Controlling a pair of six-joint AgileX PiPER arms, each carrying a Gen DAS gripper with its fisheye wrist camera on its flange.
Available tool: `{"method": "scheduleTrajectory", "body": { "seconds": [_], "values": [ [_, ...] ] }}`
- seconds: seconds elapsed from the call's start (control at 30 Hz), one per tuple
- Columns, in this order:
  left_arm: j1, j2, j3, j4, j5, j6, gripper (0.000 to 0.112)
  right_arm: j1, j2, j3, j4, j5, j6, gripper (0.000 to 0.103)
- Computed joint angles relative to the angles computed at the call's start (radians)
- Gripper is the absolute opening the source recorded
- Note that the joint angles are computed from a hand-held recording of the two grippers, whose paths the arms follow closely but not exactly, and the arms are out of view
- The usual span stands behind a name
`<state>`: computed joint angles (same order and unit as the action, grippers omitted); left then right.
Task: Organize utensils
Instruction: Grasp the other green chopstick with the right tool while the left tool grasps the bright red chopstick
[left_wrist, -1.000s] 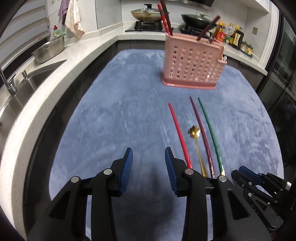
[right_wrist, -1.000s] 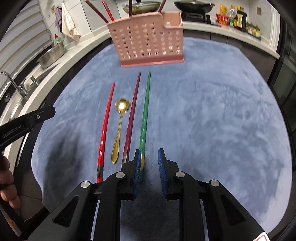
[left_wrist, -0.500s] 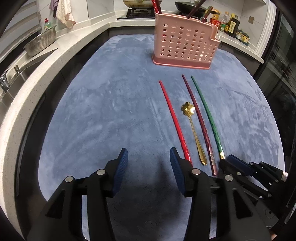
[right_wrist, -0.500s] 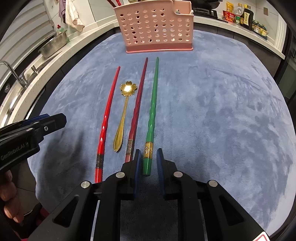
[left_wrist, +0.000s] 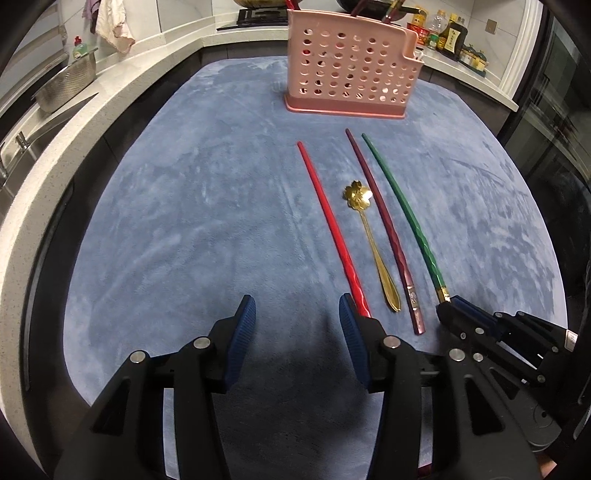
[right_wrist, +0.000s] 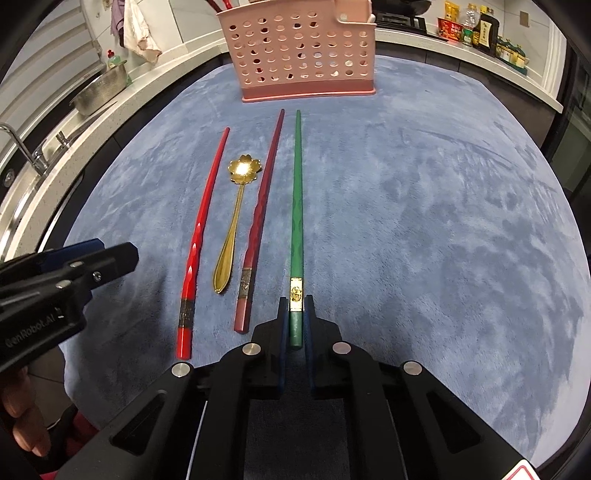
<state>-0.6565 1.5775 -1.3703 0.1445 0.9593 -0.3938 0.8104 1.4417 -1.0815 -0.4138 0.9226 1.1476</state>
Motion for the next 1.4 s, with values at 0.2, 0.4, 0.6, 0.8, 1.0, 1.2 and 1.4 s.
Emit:
{"method": "scheduleTrajectory", "body": {
  "seconds": [0.2,0.4,0.6,0.8,1.0,1.2,1.4],
  "values": [
    [-0.02,0.002,0.008,-0.02,-0.004,0.013,0.045,0.019,-0.042,0.009,-0.019,0.029,0.041,0.007],
    [-0.045,0.017,0.005,-0.021,-0.007,0.013,0.046,0.035,-0.068,0.014,-0.032,0.048,0.065,0.007],
    [-0.068,0.034,0.005,-0.036,-0.013,0.015,0.053,0.042,-0.079,0.021,-0.036,0.055,0.074,0.007],
    [-0.068,0.059,0.015,-0.073,-0.002,0.032,0.053,0.039,-0.086,0.027,-0.032,0.052,0.075,0.007],
    [-0.067,0.06,0.026,-0.064,-0.003,0.015,0.044,0.043,-0.086,0.031,-0.032,0.05,0.081,0.007],
    [-0.057,0.05,0.039,-0.071,-0.01,0.021,0.03,0.047,-0.09,0.036,-0.032,0.047,0.087,0.007],
    [-0.042,0.032,0.056,-0.078,-0.016,0.028,0.007,0.044,-0.095,0.037,-0.035,0.044,0.091,0.007]
  ]
}}
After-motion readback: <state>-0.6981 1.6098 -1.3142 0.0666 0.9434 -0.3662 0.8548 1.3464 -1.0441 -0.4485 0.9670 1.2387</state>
